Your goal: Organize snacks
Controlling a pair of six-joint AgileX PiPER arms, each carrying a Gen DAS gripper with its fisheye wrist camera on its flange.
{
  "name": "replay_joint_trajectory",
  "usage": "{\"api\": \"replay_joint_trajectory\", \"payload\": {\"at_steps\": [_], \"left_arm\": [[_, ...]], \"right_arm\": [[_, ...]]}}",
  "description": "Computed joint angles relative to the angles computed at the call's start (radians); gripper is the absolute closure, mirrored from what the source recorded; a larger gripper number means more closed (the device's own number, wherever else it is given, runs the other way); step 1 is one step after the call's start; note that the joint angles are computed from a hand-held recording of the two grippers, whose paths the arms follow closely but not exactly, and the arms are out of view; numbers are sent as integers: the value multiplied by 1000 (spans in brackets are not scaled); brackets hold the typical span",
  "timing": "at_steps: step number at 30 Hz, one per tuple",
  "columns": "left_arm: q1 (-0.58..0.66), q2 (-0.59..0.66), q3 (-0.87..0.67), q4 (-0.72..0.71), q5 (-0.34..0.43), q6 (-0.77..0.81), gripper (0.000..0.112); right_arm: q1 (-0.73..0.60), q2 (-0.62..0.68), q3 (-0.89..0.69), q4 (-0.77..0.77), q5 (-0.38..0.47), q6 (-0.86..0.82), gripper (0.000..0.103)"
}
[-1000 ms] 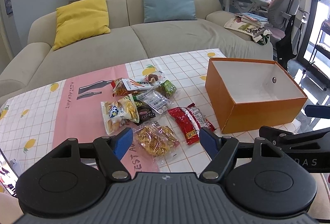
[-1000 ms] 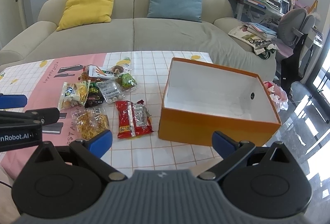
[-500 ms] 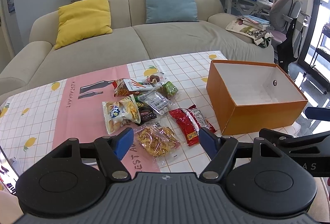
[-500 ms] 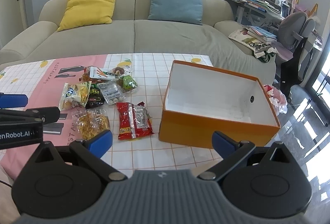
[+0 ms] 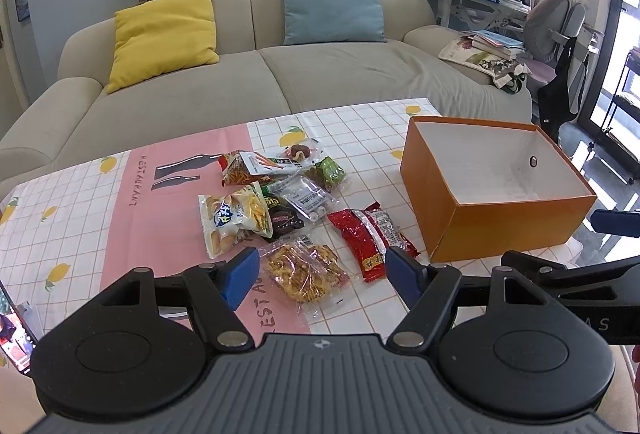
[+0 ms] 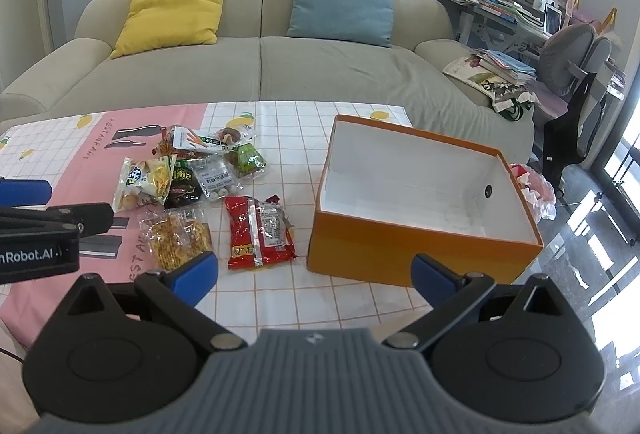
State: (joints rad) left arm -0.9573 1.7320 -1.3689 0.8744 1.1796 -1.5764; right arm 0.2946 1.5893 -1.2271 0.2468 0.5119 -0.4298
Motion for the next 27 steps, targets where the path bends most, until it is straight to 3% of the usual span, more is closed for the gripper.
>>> {"api": "replay_joint_trajectory", "payload": {"at_steps": [13,17,23,27], "left_arm": [[-4,2,-5,-4,2,-5,28],[-2,-13,17,-21,-28,-22,31],[43,-72,111,-68,-137,-93,32],[84,-102,188,-101,-231,-113,54]], "right_arm": [[-5,-2,11,3,-6,-10,3],[-6,-4,20,14,-22,-25,3],[-61,-6,91,377,-75,-397,3],[-78,28,103,557,-51,-583,3]]}}
